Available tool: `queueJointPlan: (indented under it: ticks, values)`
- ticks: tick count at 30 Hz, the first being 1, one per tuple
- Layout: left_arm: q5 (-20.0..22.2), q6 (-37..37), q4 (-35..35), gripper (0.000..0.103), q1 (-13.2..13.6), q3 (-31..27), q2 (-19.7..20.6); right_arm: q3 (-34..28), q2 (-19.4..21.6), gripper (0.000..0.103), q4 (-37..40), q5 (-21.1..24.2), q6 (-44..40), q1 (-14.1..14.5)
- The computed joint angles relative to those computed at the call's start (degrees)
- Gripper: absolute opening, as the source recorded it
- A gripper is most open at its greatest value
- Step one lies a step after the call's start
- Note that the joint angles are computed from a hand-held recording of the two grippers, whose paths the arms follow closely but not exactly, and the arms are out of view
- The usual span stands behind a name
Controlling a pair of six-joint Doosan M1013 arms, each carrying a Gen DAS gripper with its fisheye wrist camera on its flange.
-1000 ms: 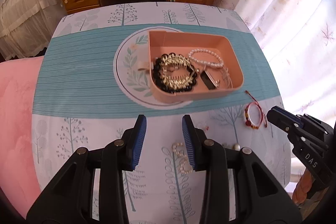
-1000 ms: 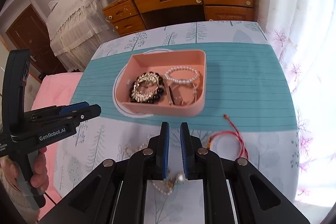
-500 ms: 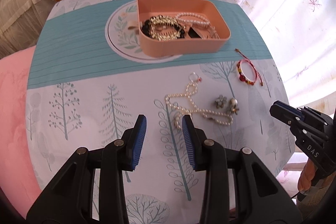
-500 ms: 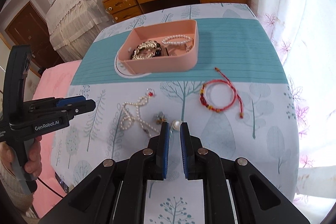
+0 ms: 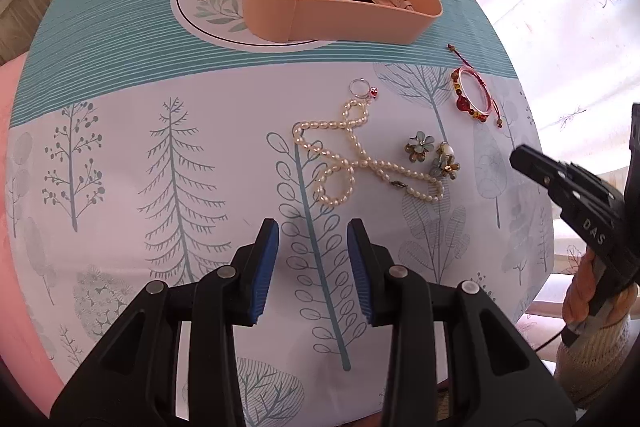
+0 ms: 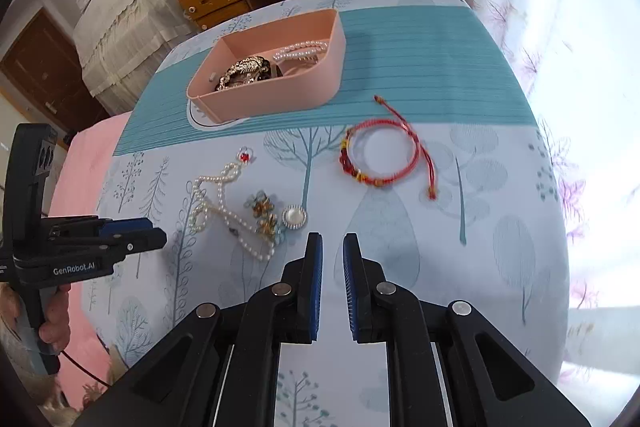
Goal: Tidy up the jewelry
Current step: 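Withdraw both grippers from the tray toward the remaining jewelry, then grasp the red string bracelet with the right gripper while the left gripper grasps the pearl necklace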
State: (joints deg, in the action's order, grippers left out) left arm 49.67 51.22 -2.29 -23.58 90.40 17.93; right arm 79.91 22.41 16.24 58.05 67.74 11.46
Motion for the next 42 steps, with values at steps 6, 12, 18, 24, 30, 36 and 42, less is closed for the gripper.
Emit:
queueJointPlan:
  ticks: [6, 12, 18, 24, 30, 36, 42]
  values:
    - [1.1, 1.9, -1.5, 0.032, 0.5, -1.0, 1.2, -4.1, 3.8, 0.011, -2.4, -0.4, -4.8, 1.0]
    - [1.7, 2.7, -1.9, 0.032, 0.8, -1.9, 2.2, -5.2, 5.8, 0.011, -6.4, -2.5, -12.4, 2.1]
    - [2.3, 3.4, -2.1, 0.032, 0.6, -2.9, 3.1, -6.0, 6.2, 0.023, -3.7, -2.3, -18.3, 1.8]
    - [2.9, 4.4, -2.8, 0.032, 0.7, -4.0, 4.1, -5.5, 5.9, 0.044, -5.6, -5.5, -22.9, 2.4]
    - [3.1, 4.7, -3.3, 0.032, 1.0, -4.1, 4.4, -5.2, 6.4, 0.035, -7.2, -5.2, -27.6, 2.7]
    - [2.9, 5.2, -4.6, 0.032, 1.8, -4.2, 4.6, -5.7, 7.3, 0.023, -7.8, -3.7, -30.6, 2.7]
    - [2.5, 5.8, -6.8, 0.032, 2.8, -4.7, 4.8, -7.4, 8.2, 0.012, -7.1, -0.4, -29.4, 2.4]
